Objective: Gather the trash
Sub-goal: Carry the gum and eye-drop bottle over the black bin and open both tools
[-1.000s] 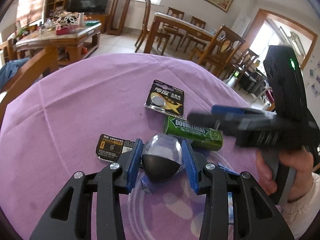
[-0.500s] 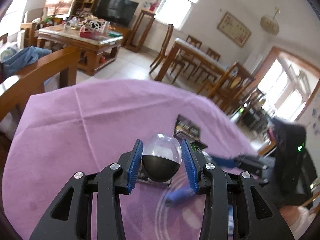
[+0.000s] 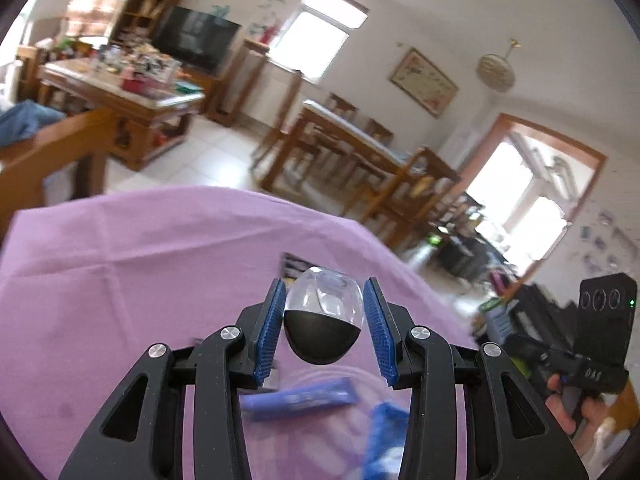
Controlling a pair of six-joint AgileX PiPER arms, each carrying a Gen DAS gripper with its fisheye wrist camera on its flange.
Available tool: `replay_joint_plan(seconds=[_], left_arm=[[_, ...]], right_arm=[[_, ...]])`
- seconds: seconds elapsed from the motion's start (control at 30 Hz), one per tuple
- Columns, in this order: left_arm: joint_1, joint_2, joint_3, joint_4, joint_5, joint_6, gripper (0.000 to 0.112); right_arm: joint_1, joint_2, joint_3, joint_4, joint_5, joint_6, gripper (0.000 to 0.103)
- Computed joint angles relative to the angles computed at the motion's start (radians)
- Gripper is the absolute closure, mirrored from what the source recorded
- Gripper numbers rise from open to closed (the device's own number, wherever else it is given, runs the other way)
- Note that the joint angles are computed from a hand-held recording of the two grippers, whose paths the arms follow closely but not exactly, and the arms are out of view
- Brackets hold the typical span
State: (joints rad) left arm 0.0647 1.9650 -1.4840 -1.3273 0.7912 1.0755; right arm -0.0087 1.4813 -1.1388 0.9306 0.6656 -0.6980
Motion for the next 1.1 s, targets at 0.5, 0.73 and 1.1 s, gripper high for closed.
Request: replay_joint_plan(seconds=[0.5, 0.73, 1.1], left_arm=[[-0.441, -0.062, -0.079, 0.022, 0.033, -0.113, 0.072], [-0.740, 0.140, -0.343, 0.147, -0.003, -0.303, 0.072], [-0.982, 0.519, -0.870, 0.442, 0.034, -0.660, 0.072]], right_arm=[[-0.920, -0.239, 0.256, 0.256, 0.417, -0.376, 0.073], [-1.183, -0.138, 0.270, 0.265, 0.476, -0.475, 0.073], [-1.315, 0.013, 0.263, 0.244, 0.463, -0.537, 0.073]])
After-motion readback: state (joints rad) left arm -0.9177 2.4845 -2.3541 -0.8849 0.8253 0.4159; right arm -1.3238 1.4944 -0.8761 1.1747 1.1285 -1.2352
